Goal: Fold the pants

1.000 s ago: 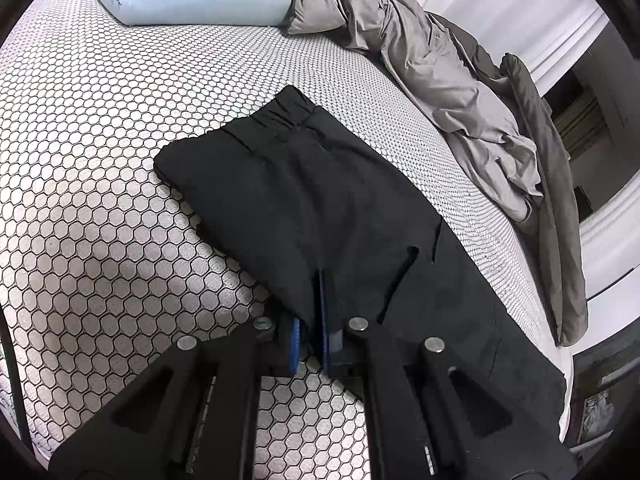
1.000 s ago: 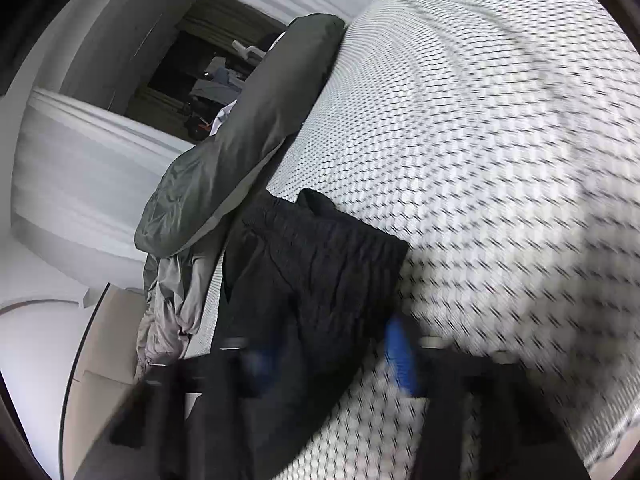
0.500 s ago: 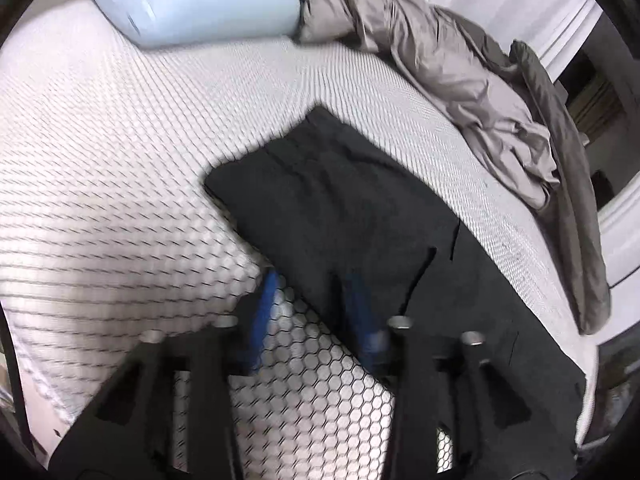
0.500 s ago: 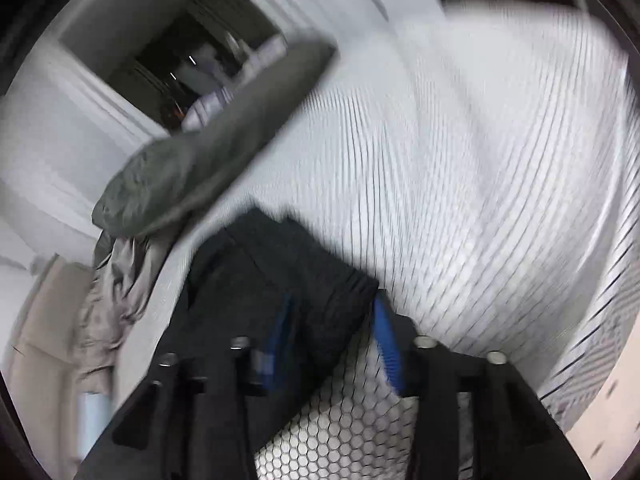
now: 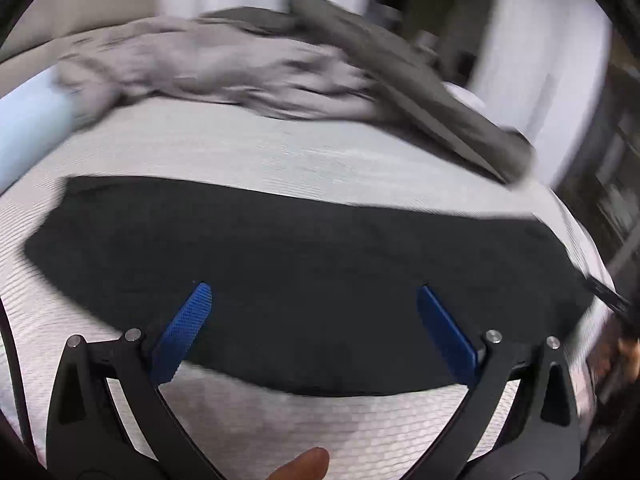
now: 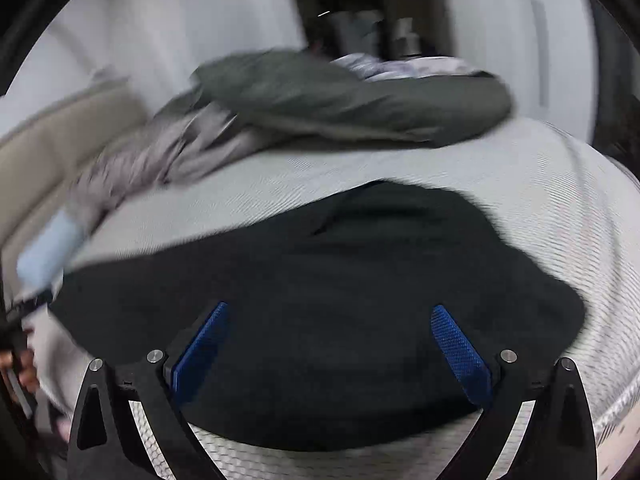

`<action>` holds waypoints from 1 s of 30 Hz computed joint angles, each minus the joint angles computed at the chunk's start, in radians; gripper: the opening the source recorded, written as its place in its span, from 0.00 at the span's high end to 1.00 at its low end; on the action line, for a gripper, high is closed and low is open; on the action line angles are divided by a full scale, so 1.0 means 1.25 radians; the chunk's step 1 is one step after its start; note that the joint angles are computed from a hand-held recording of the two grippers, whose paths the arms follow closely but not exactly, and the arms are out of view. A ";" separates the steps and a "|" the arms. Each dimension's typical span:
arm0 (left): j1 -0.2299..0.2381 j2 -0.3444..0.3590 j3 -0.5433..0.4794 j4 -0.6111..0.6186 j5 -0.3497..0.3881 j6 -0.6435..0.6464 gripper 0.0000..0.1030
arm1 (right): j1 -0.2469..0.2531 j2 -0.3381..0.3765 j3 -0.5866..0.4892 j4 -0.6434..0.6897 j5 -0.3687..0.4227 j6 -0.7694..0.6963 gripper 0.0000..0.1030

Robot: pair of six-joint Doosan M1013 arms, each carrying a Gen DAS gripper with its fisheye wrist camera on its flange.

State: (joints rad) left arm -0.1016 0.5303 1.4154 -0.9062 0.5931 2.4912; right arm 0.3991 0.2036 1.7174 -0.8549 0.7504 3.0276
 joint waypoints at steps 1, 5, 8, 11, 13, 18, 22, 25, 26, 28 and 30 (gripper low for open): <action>-0.015 0.003 0.002 -0.010 0.011 0.023 0.01 | 0.000 0.021 -0.024 0.026 -0.009 -0.056 0.01; -0.080 0.021 -0.002 0.039 0.050 0.049 0.01 | 0.000 0.095 -0.097 0.143 -0.025 -0.250 0.01; -0.133 0.038 -0.013 0.218 0.038 -0.035 0.01 | -0.002 0.145 -0.139 0.257 0.017 -0.425 0.01; -0.155 0.054 -0.028 0.335 0.044 -0.133 0.00 | -0.010 0.152 -0.133 0.270 0.038 -0.503 0.01; -0.153 0.062 -0.038 0.319 0.062 -0.134 0.01 | -0.013 0.131 -0.108 0.202 0.083 -0.442 0.01; -0.143 0.071 -0.044 0.306 0.065 -0.134 0.01 | -0.044 0.073 -0.016 0.073 0.253 -0.203 0.01; -0.135 0.084 -0.072 0.300 0.081 -0.132 0.01 | -0.048 0.057 -0.004 0.047 0.231 -0.163 0.01; -0.122 0.085 -0.088 0.231 0.093 -0.083 0.01 | -0.022 0.062 -0.032 0.008 0.230 -0.143 0.01; -0.117 0.080 -0.086 0.207 0.092 -0.064 0.01 | -0.017 0.064 -0.041 0.002 0.208 -0.139 0.01; -0.117 0.076 -0.093 0.209 0.096 -0.058 0.01 | -0.015 0.068 -0.062 0.019 0.135 -0.160 0.01; -0.131 0.091 -0.127 0.264 0.102 -0.098 0.01 | -0.023 0.097 -0.104 0.082 0.073 -0.224 0.01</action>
